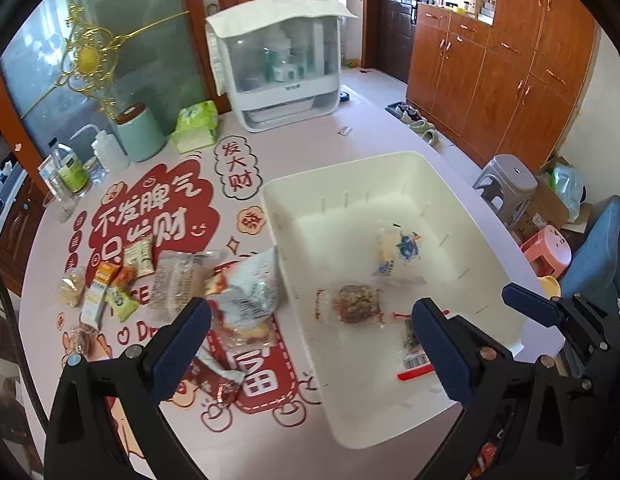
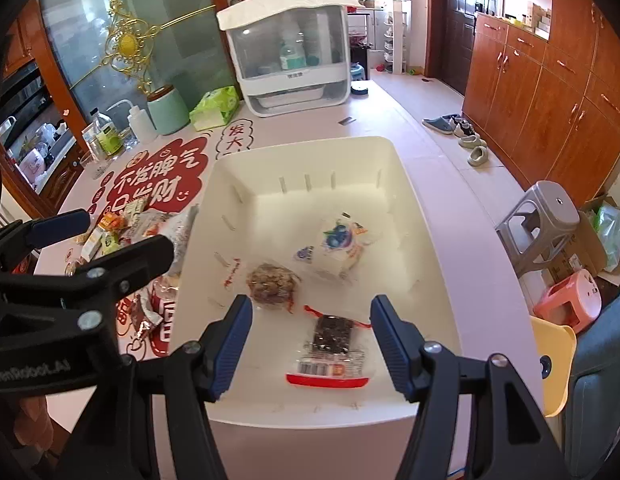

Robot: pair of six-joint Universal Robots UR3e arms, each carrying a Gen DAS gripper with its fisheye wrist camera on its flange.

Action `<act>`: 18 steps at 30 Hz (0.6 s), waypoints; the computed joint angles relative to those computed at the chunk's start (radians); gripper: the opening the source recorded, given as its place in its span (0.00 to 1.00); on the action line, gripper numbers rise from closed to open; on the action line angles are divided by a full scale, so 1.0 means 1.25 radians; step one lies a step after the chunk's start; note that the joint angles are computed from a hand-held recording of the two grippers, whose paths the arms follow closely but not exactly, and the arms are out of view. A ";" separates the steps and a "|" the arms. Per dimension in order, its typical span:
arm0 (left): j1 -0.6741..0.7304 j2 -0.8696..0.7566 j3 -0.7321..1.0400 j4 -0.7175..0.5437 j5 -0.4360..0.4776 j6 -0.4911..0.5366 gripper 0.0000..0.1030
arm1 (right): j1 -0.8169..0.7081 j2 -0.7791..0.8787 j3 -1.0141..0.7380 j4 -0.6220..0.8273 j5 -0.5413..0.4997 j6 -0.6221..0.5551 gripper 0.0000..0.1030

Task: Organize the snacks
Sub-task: 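Withdraw both tools from the bin back toward the snack pile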

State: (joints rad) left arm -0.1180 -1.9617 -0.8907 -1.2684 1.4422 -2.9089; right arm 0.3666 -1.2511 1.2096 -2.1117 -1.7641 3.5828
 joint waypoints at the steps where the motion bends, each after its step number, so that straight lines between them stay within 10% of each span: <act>1: 0.008 0.013 -0.015 0.005 -0.004 0.005 0.97 | 0.007 0.006 -0.012 0.004 -0.003 0.004 0.60; 18: 0.342 0.200 -0.196 0.009 -0.153 0.210 0.97 | 0.152 0.248 -0.460 0.214 -0.098 0.114 0.60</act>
State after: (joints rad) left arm 0.3090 -1.7112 -1.1361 -1.2578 1.2513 -2.6460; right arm 0.5563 -0.9408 0.6343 -1.8448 -1.8870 3.7249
